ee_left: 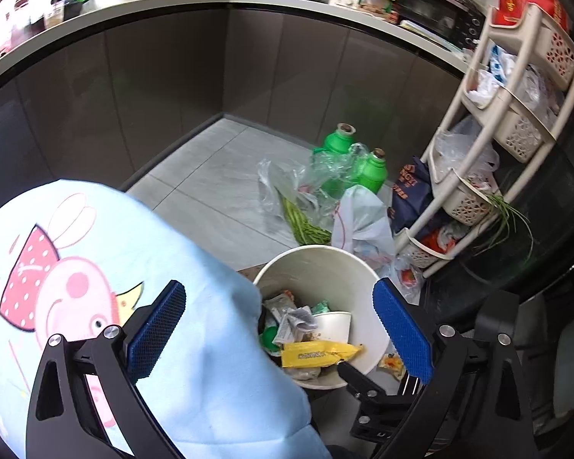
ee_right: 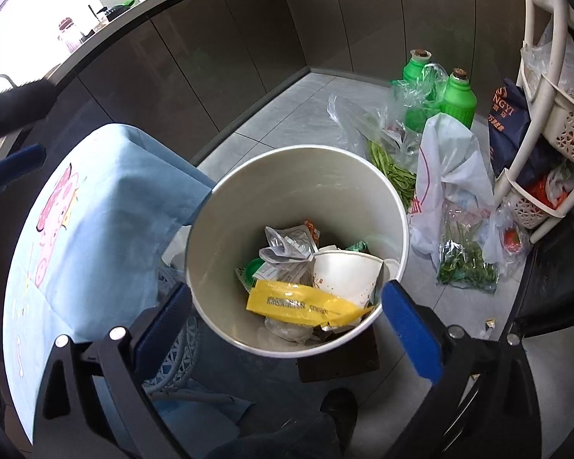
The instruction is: Collect trash
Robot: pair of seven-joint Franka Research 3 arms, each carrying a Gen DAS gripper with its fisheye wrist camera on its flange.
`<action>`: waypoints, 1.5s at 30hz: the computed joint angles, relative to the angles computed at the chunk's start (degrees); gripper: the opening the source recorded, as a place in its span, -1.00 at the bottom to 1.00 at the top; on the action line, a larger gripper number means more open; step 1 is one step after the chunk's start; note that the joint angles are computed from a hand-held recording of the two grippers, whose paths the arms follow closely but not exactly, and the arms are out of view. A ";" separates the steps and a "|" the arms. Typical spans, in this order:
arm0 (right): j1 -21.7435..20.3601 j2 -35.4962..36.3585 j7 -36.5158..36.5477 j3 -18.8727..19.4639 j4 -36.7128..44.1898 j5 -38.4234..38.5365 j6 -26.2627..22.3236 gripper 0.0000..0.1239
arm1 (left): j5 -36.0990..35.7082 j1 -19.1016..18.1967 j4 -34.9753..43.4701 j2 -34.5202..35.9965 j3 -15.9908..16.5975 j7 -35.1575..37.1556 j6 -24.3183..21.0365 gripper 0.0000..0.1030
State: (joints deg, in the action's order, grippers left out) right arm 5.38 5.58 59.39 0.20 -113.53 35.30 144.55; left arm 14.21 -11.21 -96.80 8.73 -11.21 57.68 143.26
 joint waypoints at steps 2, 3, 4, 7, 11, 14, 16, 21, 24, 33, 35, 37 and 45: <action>0.12 -0.69 0.35 -0.01 0.04 -0.39 -0.01 0.61 | 0.72 0.00 -1.27 -1.42 0.26 -0.96 -0.36 0.83; 0.22 -1.18 0.65 -0.03 0.03 -0.80 -0.04 0.61 | 1.22 -0.01 -1.69 -2.07 0.33 -1.43 -0.72 0.83; 0.31 -1.60 0.91 -0.06 0.15 -1.08 -0.22 0.61 | 2.24 -0.10 -2.29 -3.03 0.46 -2.35 -1.33 0.83; 0.61 -4.29 -0.60 0.01 -0.33 0.19 -0.23 0.61 | 6.56 -0.36 -3.90 -6.10 0.56 -6.36 -3.69 0.83; 1.73 -8.55 -2.95 -0.08 -1.41 1.28 0.20 0.61 | 11.40 0.27 -8.79 -13.04 0.07 -13.22 -6.31 0.83; 2.88 -11.73 -3.23 -0.14 -1.92 0.88 -0.23 0.61 | 13.76 1.33 -12.22 -18.38 -0.77 -17.19 -8.80 0.83; 3.75 -14.25 -3.19 0.02 -2.73 -0.03 -0.19 0.61 | 15.03 2.17 -14.63 -22.44 -1.35 -19.41 -10.85 0.83; 5.84 -19.32 -2.10 0.32 -4.37 -2.23 -1.56 0.61 | 15.62 4.06 -19.34 -32.10 -2.67 -23.19 -18.14 0.83; 7.13 -21.92 -1.16 0.58 -4.99 -3.52 -3.12 0.61 | 15.20 4.98 -22.25 -37.75 -2.91 -24.86 -22.31 0.83; 10.52 -27.55 3.55 4.10 -6.99 -10.32 -3.78 0.61 | 12.88 5.82 -30.85 -51.50 -1.93 -24.78 -30.60 0.83; 11.38 -28.26 4.55 4.87 -7.47 -11.55 -3.43 0.61 | 12.27 5.96 -32.47 -54.03 -1.51 -24.80 -31.74 0.83; 12.47 -29.14 5.23 5.72 -8.26 -12.43 -2.48 0.61 | 11.97 6.26 -33.58 -55.87 -1.34 -24.94 -32.55 0.83; 15.40 -29.51 7.31 6.79 -8.18 -14.21 -1.63 0.61 | 10.99 6.96 -36.87 -61.41 -0.63 -25.25 -34.64 0.83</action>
State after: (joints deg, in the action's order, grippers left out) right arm 20.79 -23.93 66.70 6.99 -121.72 21.09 142.92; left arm 25.20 -4.24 -133.67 -52.68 -11.84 32.42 108.62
